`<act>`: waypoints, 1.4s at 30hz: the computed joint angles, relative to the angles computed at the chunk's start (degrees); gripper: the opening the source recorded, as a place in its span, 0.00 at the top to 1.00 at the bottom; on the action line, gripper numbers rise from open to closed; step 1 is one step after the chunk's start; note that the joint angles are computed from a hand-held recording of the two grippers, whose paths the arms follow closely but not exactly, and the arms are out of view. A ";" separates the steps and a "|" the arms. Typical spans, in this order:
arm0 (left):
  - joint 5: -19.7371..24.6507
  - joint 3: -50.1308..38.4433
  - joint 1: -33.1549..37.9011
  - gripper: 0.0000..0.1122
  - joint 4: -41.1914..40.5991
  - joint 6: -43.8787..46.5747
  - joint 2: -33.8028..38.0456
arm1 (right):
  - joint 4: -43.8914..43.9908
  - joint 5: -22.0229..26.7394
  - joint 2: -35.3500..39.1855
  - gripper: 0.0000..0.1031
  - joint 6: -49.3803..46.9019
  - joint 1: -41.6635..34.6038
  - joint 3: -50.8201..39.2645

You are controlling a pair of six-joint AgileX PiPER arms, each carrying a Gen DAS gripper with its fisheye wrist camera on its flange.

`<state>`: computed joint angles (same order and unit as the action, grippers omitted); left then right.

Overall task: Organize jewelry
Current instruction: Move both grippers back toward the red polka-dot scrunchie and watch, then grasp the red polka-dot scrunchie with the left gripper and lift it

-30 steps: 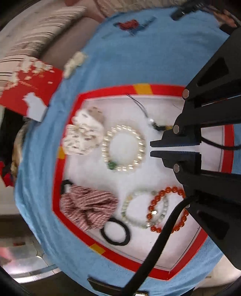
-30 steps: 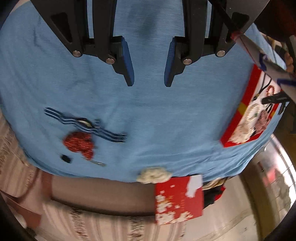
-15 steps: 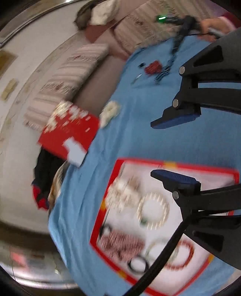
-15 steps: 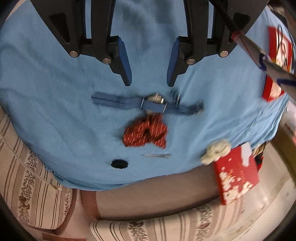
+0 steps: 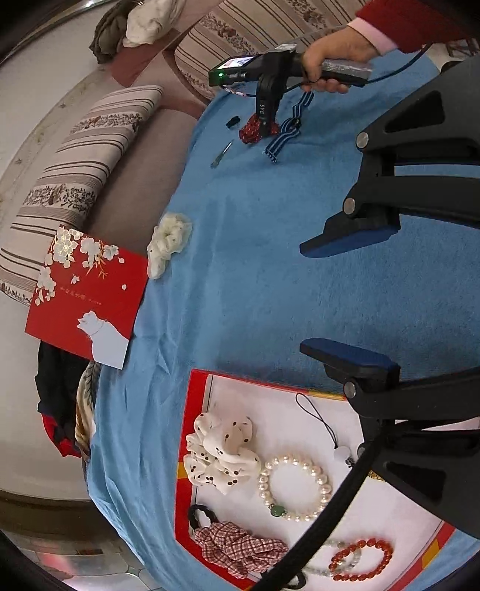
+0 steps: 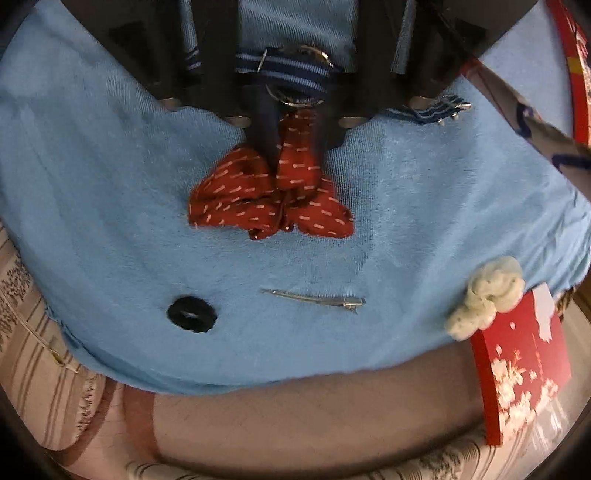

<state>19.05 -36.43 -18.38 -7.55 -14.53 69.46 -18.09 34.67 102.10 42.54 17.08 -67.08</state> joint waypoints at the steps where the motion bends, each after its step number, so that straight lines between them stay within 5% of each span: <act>1: 0.11 -0.11 0.55 0.61 -1.28 1.08 0.14 | -0.37 -0.21 -0.61 0.88 0.08 0.37 0.17; 11: 3.31 0.04 9.54 0.61 -16.64 14.86 -0.36 | 15.84 -3.97 -14.15 0.80 -13.69 17.35 5.09; 13: 4.33 0.23 11.03 0.61 -19.24 17.36 -0.50 | 19.03 -4.95 -13.21 0.54 -14.76 21.09 5.97; 14: 5.08 0.33 11.80 0.61 -21.28 19.32 -0.44 | 19.17 -5.45 -12.80 0.50 -13.88 22.63 6.56; 19: 5.99 0.26 10.99 0.61 -21.97 19.99 0.24 | 17.00 -7.85 -17.41 0.49 -10.85 20.70 12.41; 25: 5.54 -0.79 4.83 0.61 -19.61 17.85 1.90 | 1.13 -0.43 -23.70 0.49 -4.00 10.20 16.97; 33: 3.32 -5.55 -4.35 0.59 -20.69 18.15 9.93 | -7.60 0.55 -16.32 0.43 -10.26 8.08 16.73; 42: 0.55 -11.40 -11.50 0.49 -10.49 9.57 18.78 | -17.28 -2.92 -9.76 0.43 -11.18 7.90 16.06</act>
<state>19.60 -47.83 -29.89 -18.04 -4.96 88.24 -35.36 31.75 92.35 31.36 24.99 -51.01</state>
